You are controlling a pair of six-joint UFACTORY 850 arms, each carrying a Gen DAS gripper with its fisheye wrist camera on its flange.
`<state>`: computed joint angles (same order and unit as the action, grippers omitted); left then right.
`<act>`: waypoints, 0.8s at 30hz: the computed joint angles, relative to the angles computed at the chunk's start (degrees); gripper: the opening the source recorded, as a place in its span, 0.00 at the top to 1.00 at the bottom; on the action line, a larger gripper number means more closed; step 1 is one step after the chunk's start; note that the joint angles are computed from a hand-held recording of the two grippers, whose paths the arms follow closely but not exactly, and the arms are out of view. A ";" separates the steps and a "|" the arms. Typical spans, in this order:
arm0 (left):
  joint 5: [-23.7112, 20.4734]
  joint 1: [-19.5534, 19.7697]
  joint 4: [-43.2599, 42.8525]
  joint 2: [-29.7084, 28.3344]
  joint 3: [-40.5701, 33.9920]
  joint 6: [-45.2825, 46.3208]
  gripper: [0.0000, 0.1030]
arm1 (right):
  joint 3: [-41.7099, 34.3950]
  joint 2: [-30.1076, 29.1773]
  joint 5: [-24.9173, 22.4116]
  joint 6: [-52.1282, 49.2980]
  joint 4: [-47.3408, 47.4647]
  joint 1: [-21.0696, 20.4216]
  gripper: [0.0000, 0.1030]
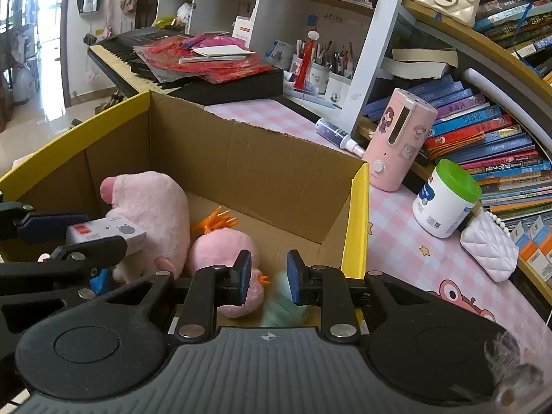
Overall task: Organize objects
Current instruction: 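Open both tools to drop the highlighter and small box into the yellow box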
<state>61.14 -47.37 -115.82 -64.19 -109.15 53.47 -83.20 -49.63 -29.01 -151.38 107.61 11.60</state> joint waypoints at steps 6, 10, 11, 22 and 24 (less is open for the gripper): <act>1.67 -0.50 1.27 0.54 0.79 -2.15 0.62 | 0.61 0.51 -0.31 2.19 -0.76 -0.22 0.76; 4.31 -1.18 3.31 1.48 2.32 -6.69 0.47 | 2.62 1.90 -1.91 -0.15 3.07 -0.67 0.70; 5.15 -1.40 3.79 1.70 2.57 -7.60 0.44 | 3.18 2.32 -2.54 -0.68 4.13 -0.83 0.67; 11.49 -3.98 5.61 3.10 3.83 -12.41 0.17 | 12.03 8.34 -7.97 -9.01 20.18 -2.83 0.36; 11.96 -4.46 5.67 3.11 3.82 -12.57 0.16 | 13.59 9.17 -8.54 -10.95 22.84 -3.04 0.31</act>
